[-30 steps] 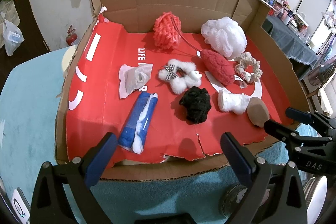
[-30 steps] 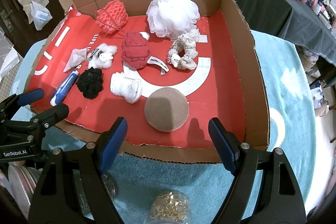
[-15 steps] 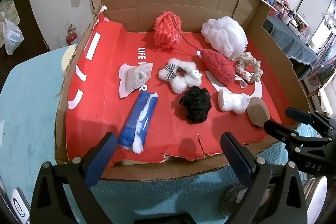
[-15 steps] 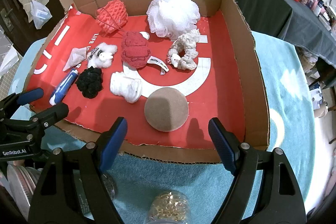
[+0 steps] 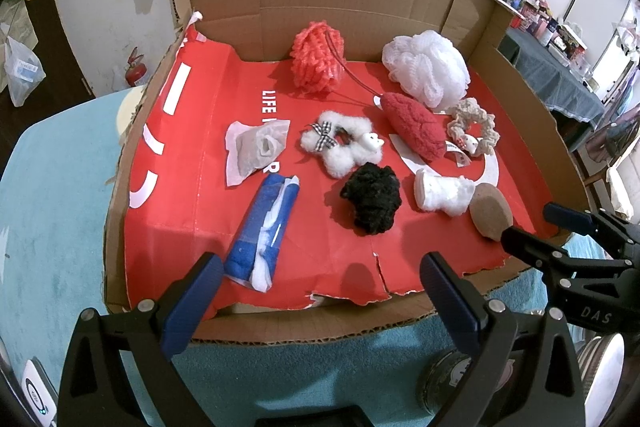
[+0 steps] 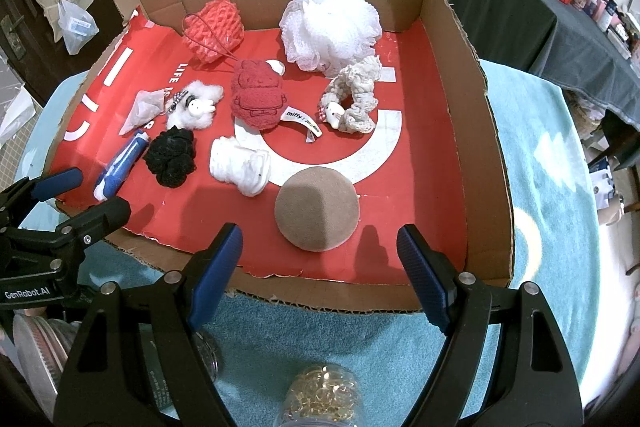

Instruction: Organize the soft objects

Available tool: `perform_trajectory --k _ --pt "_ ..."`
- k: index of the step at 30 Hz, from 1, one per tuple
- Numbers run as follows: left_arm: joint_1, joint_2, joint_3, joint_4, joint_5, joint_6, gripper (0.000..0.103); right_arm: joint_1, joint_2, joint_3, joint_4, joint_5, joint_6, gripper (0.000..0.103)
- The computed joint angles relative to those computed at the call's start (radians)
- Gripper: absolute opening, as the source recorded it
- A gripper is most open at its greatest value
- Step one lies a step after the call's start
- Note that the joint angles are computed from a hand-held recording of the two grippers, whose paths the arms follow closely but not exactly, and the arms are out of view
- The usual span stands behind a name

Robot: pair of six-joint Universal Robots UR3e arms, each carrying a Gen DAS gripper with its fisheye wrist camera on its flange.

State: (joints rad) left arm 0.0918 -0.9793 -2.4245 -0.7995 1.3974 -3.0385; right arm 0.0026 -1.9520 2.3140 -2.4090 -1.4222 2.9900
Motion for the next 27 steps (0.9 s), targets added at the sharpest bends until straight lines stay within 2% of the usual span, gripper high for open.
perform_trajectory --k 27 --pt "0.023 0.016 -0.003 -0.020 -0.023 0.009 0.101 0.009 0.016 -0.013 -0.001 -0.006 0.006 0.079"
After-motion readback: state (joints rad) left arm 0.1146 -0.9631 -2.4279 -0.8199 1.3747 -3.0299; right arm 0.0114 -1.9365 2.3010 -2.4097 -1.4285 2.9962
